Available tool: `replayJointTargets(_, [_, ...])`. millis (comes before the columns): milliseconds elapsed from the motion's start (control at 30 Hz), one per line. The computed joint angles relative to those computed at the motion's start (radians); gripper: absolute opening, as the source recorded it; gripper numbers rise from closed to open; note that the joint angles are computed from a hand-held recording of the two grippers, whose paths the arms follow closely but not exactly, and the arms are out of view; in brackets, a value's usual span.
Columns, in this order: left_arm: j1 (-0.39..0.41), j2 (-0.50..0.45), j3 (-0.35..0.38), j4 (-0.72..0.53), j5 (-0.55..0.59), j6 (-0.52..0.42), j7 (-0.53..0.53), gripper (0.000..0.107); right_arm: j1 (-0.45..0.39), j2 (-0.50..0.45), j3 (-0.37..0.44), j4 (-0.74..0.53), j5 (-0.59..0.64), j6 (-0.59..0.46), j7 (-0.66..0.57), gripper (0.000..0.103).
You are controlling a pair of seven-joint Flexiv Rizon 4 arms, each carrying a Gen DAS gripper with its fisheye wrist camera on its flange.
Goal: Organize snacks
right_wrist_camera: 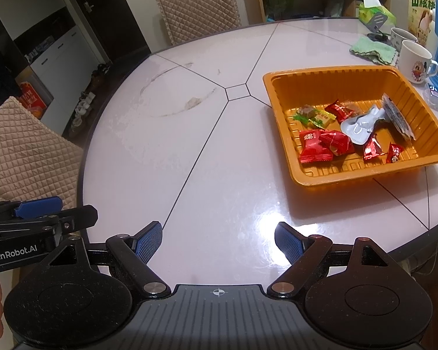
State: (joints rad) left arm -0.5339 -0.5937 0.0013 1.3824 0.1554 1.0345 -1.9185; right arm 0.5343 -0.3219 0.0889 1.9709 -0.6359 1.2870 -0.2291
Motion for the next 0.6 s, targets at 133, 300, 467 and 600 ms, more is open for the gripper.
replayJointTargets(133, [0.001,-0.002,-0.002,-0.002,-0.002,0.001,0.002,0.062,0.000,0.001,0.000,0.001,-0.001,0.000,0.001,0.084])
replayJointTargets(300, [-0.001,-0.003,0.000,0.000,0.000,0.003,-0.001,0.062,0.000,0.001,0.000,0.000,0.001,-0.001,0.000,0.084])
replayJointTargets(467, [0.000,-0.005,-0.001,-0.002,-0.002,0.004,0.002,0.062,0.001,-0.001,-0.001,-0.002,0.000,-0.002,0.001,0.084])
replayJointTargets(600, [0.003,-0.008,-0.004,-0.004,-0.007,0.005,0.010,0.062,0.001,-0.001,-0.001,-0.002,0.000,-0.004,0.002,0.084])
